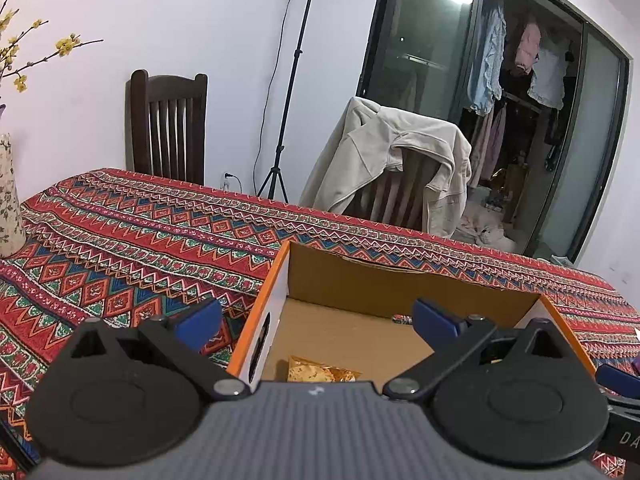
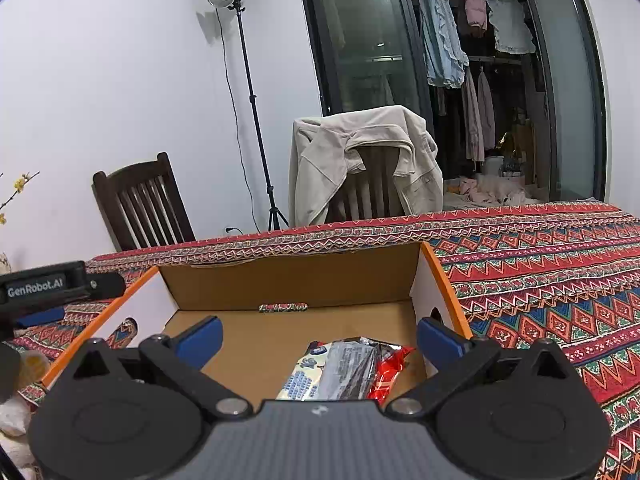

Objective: Organize snacks
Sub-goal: 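Withdraw both tools from the box back over the snack pile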

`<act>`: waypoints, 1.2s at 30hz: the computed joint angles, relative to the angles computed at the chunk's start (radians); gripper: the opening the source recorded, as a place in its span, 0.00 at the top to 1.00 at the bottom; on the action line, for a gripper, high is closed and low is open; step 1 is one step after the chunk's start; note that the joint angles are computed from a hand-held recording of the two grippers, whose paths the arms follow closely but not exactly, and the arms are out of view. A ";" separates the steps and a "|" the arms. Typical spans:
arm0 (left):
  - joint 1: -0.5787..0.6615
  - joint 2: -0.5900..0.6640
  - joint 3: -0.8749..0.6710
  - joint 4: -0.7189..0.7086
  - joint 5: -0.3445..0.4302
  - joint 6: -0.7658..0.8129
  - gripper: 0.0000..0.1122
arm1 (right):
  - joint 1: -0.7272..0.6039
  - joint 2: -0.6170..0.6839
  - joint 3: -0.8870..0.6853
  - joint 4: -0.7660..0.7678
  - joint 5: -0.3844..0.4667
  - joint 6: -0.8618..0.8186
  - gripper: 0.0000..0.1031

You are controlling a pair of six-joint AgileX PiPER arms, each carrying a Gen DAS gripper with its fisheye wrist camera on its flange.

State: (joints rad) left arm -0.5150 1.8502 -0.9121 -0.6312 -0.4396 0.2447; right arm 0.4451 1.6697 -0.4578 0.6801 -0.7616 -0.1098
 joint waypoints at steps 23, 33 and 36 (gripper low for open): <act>-0.104 -0.333 0.216 -0.212 0.016 0.215 0.08 | 0.344 -0.368 0.110 0.554 -0.066 -0.441 0.00; -0.136 -0.508 0.438 -0.146 0.010 0.137 0.08 | 0.732 -0.412 0.183 0.874 -0.277 -0.474 0.00; -0.151 -0.548 0.502 -0.150 -0.002 0.128 0.08 | 0.866 -0.387 0.195 0.962 -0.343 -0.440 0.00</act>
State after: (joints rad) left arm -0.6659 1.3018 -0.4097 -0.7816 -0.4421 0.3726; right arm 1.3106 1.2823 -0.2624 1.6424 -1.1049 -0.5498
